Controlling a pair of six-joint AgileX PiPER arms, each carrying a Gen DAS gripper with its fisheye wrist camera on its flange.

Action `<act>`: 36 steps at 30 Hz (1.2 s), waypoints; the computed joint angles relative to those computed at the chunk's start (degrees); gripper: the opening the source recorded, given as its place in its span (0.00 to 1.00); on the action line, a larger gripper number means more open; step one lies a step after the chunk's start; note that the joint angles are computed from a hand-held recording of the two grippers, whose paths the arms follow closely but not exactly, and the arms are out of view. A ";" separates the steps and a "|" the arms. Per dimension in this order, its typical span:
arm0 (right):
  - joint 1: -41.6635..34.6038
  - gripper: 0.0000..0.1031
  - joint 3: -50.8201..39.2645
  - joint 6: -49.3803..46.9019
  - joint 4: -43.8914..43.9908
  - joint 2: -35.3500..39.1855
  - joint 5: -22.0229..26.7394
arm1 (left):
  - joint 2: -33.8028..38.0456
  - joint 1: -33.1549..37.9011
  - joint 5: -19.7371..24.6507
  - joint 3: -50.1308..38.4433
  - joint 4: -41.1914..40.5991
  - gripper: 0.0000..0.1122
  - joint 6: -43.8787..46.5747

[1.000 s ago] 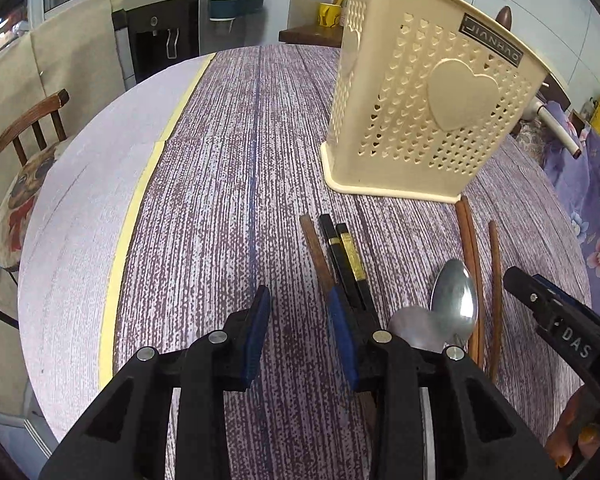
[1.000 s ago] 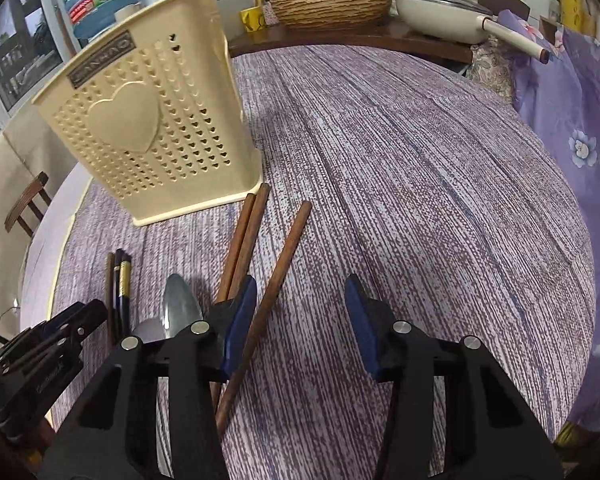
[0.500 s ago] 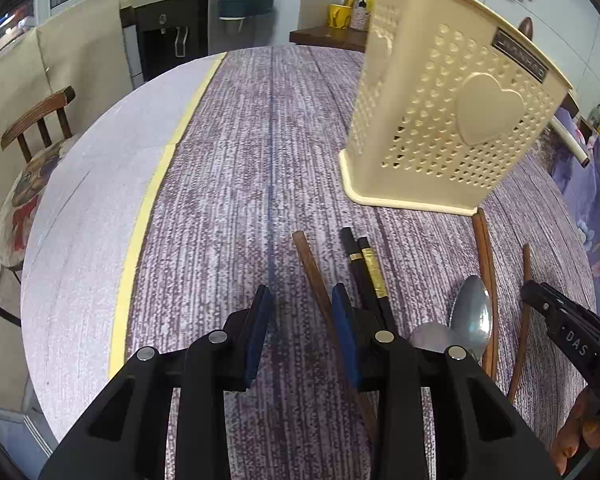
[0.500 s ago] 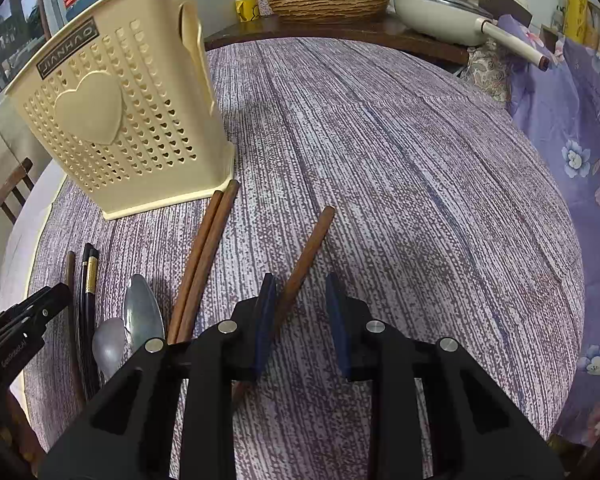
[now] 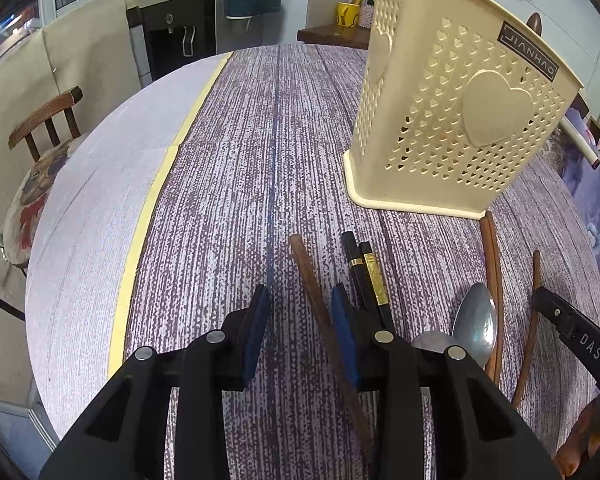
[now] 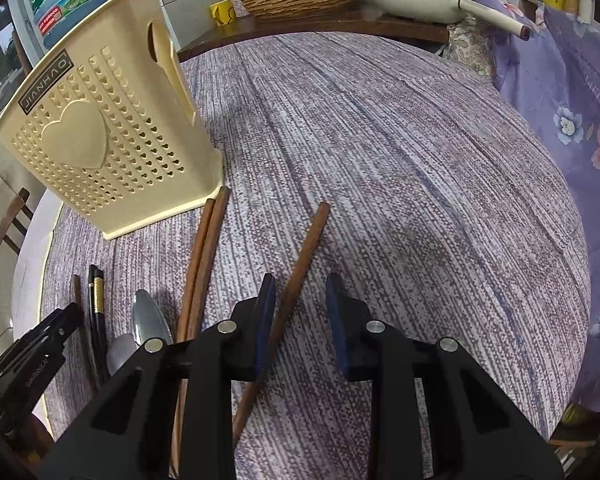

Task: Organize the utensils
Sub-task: 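Close the left tool on a chopstick while the right tool grasps another chopstick, then lift the chopstick with the left tool while the right tool carries its chopstick over the basket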

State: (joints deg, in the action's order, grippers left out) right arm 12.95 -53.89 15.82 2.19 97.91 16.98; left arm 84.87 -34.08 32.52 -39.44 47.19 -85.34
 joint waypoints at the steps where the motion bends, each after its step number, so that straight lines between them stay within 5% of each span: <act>1: 0.50 0.26 -0.48 3.29 -3.33 0.41 0.09 | 0.33 -0.13 0.42 -0.22 0.47 0.24 -0.33; 3: 0.91 0.26 -1.55 6.72 -5.64 1.12 0.66 | 1.13 0.12 0.91 -0.85 1.05 0.14 -0.51; 8: 0.78 0.11 -5.12 11.65 -9.23 3.86 1.73 | 2.02 2.03 -0.11 -2.51 -1.82 0.10 3.34; 17: -1.11 0.09 -6.43 0.91 0.43 4.99 1.55 | 3.18 1.41 0.36 -3.83 -1.78 0.08 2.81; 28: -6.09 0.08 -2.14 -38.39 37.87 1.68 0.42 | -2.25 4.39 -5.31 -1.06 -6.09 0.07 5.30; 36: -10.56 0.08 1.41 -59.85 56.19 -7.49 7.58 | -12.96 1.53 -3.01 0.06 -4.60 0.07 5.36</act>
State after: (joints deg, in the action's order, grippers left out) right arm 2.39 -52.48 -44.03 58.39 90.42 24.56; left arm 71.91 -32.55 29.51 -39.38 42.60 -79.98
